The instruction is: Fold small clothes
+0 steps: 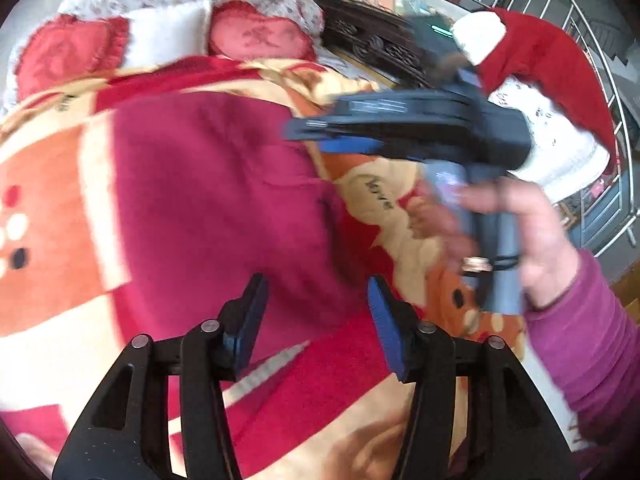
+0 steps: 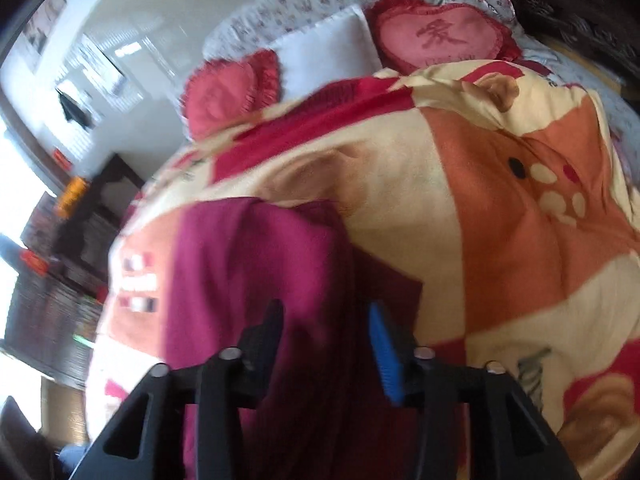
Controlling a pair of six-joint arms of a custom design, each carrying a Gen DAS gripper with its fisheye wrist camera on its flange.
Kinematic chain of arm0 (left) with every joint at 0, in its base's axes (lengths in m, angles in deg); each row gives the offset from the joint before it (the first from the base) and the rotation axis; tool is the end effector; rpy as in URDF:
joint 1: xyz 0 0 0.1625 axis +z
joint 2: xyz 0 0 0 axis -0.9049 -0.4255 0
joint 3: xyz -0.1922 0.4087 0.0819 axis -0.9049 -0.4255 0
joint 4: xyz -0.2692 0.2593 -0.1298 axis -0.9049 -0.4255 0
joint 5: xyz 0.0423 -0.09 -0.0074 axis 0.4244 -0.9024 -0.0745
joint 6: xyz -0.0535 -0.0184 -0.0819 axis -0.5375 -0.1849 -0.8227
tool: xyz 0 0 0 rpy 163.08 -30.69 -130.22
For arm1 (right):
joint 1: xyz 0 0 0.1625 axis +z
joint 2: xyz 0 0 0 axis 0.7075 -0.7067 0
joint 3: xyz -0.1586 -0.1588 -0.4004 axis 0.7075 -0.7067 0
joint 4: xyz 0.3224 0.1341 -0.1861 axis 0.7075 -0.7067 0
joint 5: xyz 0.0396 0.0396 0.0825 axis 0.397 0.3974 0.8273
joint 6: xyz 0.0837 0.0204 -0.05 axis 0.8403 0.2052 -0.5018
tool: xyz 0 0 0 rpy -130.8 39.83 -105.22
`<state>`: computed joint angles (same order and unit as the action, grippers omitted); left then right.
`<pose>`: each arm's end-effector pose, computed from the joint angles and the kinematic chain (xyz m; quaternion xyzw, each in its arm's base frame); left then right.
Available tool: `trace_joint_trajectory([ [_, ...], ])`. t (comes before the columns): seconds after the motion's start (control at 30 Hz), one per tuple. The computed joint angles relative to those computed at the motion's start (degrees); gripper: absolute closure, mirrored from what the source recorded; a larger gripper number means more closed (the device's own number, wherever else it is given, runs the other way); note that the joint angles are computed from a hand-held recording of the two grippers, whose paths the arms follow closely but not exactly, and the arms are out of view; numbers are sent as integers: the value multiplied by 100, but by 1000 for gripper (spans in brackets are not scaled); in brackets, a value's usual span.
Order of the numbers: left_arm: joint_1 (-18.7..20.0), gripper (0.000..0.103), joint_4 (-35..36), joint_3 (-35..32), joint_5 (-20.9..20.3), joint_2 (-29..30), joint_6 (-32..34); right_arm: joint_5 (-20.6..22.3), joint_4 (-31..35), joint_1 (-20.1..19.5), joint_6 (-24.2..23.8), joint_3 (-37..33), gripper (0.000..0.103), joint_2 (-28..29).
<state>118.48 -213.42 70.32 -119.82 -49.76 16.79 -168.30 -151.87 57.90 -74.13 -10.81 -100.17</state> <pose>-0.2324 -0.6140 0.2597 0.2544 0.9304 -0.2093 0.1610 0.2786 -0.7325 0.1790 0.1566 -0.9517 0.2355 0.1198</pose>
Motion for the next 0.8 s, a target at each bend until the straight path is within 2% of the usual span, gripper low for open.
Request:
trace_joint_trajectory([
  [0.1,40,49,-156,178,633,-138,-99,131,-138,146,-213,373,51,-214],
  [0.2,221,49,84,86,906,-75,-519,113,-117,305,-600,575,51,-241],
  [0.23,284,49,117,67,922,-32,-607,-27,-67,359,-730,631,52,-221],
  [0.27,301,49,115,102,937,-5,-664,-311,-57,419,-885,691,59,-187],
  [0.33,377,49,157,156,918,42,-710,-1276,-351,543,-1329,860,68,-26],
  [0.37,409,49,119,187,871,81,-698,-1542,-509,508,-1473,944,69,40],
  [0.4,434,49,118,218,824,101,-713,-1567,-533,420,-1378,1047,69,28],
  [0.47,435,49,103,225,861,143,-738,-1158,-537,212,-1057,1224,68,-123],
  [0.57,373,49,16,208,973,138,-663,-543,-135,102,-695,1213,68,-402],
  [0.63,304,49,-163,280,1054,88,-573,-93,-315,42,-559,1243,58,-562],
  [0.67,269,49,-242,298,1103,83,-548,-61,-587,46,-504,1207,48,-540],
  [0.7,261,49,-276,280,1121,109,-544,-105,-917,54,-438,1167,42,-497],
  [0.73,266,49,-306,253,1121,150,-542,-197,-1045,65,-356,1051,41,-415],
  [0.8,270,49,-306,213,1178,248,-601,-326,-778,61,-166,601,41,-164],
])
